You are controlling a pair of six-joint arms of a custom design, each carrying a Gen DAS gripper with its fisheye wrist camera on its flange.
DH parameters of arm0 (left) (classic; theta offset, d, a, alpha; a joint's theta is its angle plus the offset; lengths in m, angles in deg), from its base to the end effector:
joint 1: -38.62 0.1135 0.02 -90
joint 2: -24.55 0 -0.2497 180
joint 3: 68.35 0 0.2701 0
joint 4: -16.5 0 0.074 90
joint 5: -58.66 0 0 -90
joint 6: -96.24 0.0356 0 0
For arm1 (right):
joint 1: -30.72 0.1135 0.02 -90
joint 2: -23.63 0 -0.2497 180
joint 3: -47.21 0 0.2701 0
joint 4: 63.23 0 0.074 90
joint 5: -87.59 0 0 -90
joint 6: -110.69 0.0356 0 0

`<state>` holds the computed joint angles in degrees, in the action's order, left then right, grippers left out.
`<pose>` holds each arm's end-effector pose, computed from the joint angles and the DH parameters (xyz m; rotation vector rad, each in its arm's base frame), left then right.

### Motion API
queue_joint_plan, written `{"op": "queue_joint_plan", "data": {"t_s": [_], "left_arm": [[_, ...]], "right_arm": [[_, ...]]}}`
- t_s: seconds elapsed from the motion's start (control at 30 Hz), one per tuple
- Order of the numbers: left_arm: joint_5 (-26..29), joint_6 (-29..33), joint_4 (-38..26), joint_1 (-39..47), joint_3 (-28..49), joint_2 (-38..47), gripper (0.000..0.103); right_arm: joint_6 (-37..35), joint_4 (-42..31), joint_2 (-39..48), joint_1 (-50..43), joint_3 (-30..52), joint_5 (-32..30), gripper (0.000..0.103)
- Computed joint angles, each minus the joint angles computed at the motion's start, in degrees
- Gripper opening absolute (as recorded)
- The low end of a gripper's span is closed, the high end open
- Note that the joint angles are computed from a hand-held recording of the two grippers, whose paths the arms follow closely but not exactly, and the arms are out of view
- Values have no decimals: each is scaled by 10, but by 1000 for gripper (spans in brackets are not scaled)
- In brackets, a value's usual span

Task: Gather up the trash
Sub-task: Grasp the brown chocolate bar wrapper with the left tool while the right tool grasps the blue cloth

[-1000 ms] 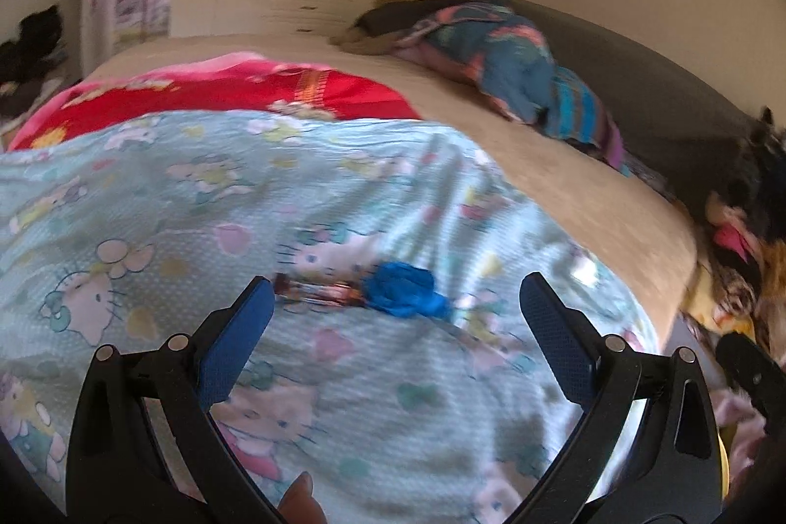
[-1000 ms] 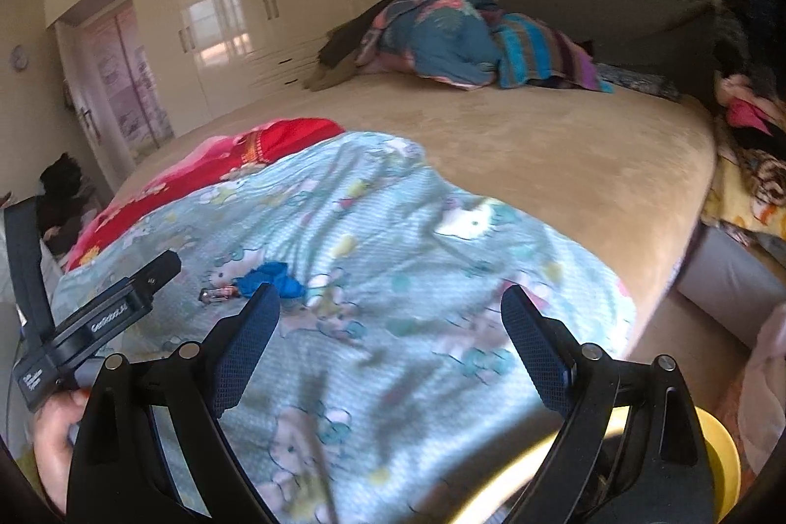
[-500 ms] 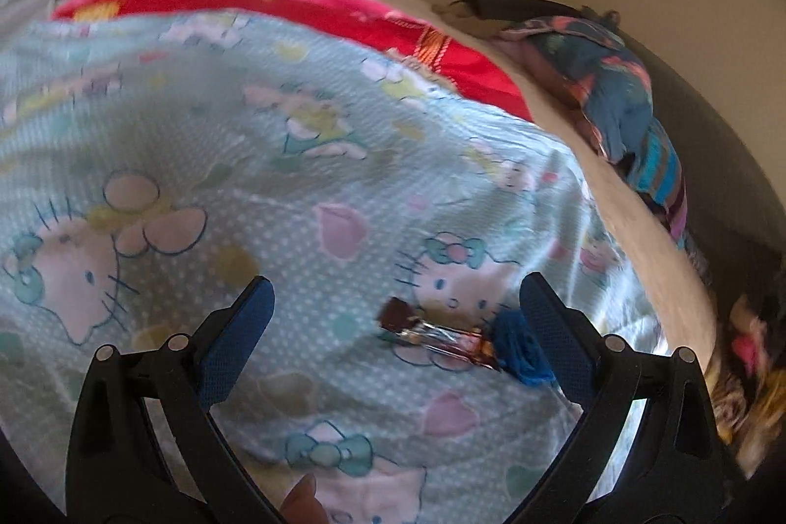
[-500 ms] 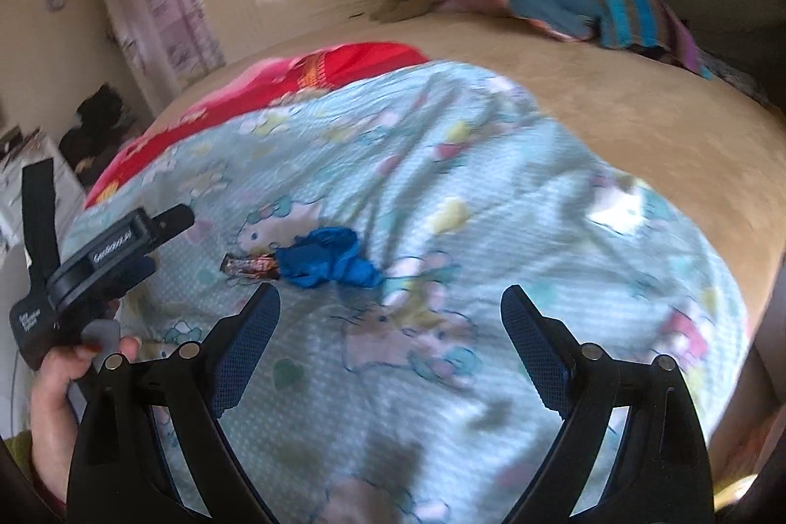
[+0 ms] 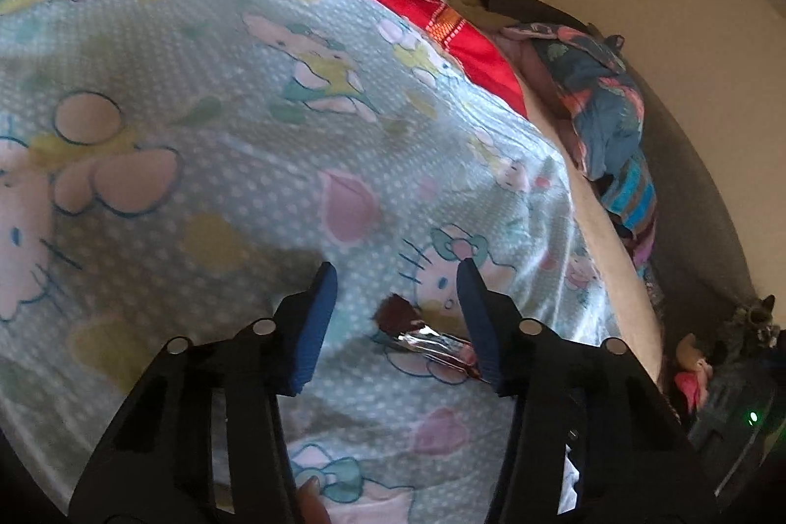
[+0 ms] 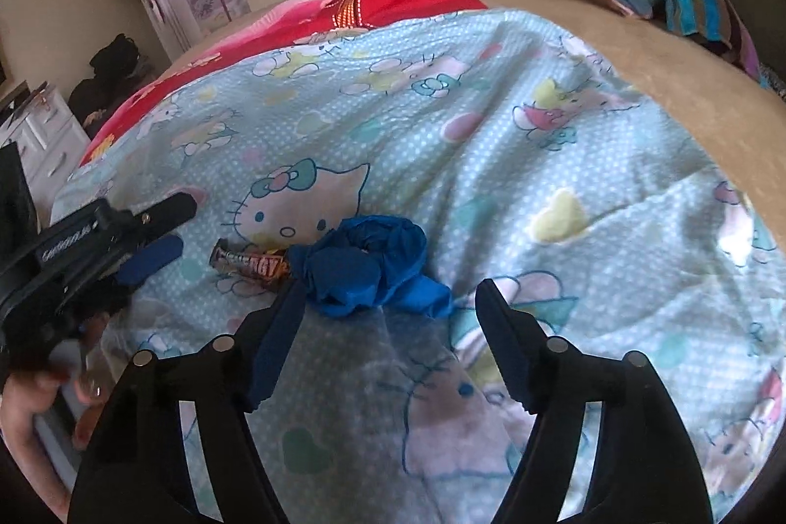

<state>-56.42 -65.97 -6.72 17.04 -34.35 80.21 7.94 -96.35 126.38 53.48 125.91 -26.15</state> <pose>0.1966 -0.0615 0.1450 -1.1644 1.9692 -0.3447 0.3444 0.1601 0.1574 -0.9262 2.3757 0.5983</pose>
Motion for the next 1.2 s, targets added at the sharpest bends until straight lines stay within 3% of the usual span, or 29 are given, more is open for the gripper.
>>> {"op": "queue_joint_plan", "data": {"t_s": [0.13, 0.3, 0.4, 0.63, 0.67, 1.13, 1.2], "left_arm": [[39, 3, 62, 11, -8, 26, 39], [90, 0, 127, 30, 1, 103, 25], [98, 7, 145, 37, 8, 134, 17], [120, 36, 165, 37, 27, 169, 10], [124, 42, 169, 37, 25, 165, 0], [92, 109, 124, -3, 38, 116, 0], [126, 110, 157, 10, 27, 124, 0]], "right_arm": [[-1, -11, 30, 4, 25, -2, 60], [-8, -28, 46, 1, 34, -20, 20], [-11, -19, 38, -1, 19, -22, 12], [1, 11, 3, -23, -29, -36, 9], [1, 13, -2, -27, -33, -35, 9], [-16, -11, -108, -133, -85, -84, 9], [-26, -27, -132, -155, -93, -102, 9]]}}
